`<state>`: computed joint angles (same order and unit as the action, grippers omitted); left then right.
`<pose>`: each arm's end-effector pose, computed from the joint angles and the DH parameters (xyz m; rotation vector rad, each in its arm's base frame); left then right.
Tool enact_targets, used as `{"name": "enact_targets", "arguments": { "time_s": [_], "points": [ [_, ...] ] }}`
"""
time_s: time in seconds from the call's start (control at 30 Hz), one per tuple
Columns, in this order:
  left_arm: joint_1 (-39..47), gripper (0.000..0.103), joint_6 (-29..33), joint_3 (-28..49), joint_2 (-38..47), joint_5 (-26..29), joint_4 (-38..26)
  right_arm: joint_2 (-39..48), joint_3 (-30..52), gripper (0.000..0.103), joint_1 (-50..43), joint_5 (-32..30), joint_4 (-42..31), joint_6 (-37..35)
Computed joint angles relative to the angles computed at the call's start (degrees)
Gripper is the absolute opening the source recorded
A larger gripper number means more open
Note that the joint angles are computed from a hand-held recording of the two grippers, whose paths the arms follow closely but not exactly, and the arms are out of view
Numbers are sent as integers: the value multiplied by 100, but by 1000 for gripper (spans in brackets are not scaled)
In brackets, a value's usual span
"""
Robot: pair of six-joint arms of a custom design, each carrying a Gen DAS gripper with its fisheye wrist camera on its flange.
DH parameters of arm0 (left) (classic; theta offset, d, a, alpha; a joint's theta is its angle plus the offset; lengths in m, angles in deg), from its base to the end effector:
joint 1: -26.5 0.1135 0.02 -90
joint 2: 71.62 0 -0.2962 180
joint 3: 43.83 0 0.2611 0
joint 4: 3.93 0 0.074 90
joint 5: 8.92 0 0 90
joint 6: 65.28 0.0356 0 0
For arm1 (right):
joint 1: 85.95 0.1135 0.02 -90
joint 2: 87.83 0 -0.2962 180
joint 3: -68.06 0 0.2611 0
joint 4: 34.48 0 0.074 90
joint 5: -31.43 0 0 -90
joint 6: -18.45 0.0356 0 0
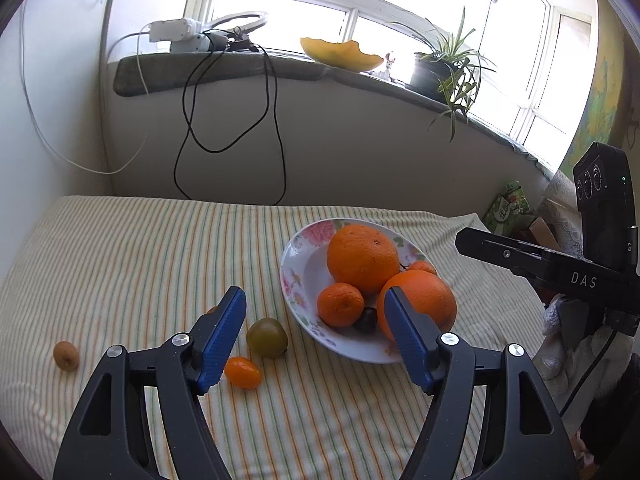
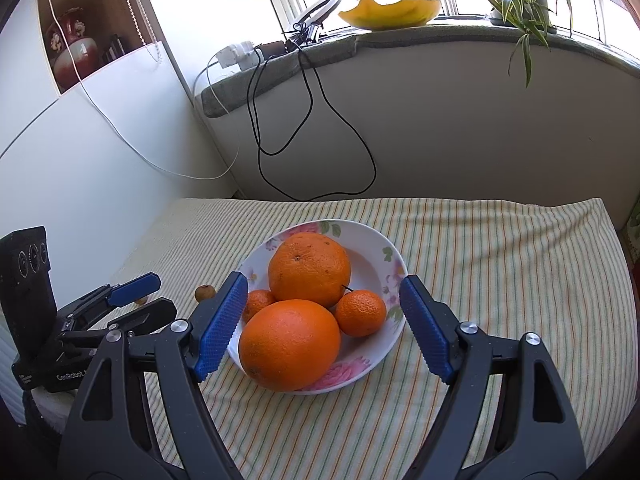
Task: Organize fruits
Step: 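Withdraw the right gripper from the plate toward the remaining kiwis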
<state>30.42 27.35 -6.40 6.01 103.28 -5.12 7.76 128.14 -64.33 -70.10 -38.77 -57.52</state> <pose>0.2366 0.0027 0.1636 0.1739 2.2507 -0.3824 0.3181 0.1337 0.1869 -0.2616 2.2950 0.5526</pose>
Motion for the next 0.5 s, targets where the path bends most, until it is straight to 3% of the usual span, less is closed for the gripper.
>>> {"name": "enact_targets", "arguments": {
  "time_s": [0.1, 0.5],
  "points": [
    [-28, 79, -4, -81, -180, -240, 8, -65, -2, 81, 57, 17, -21, 0],
    [274, 80, 193, -249, -637, -309, -179, -332, -65, 81, 484, 288, -92, 16]
  ]
}}
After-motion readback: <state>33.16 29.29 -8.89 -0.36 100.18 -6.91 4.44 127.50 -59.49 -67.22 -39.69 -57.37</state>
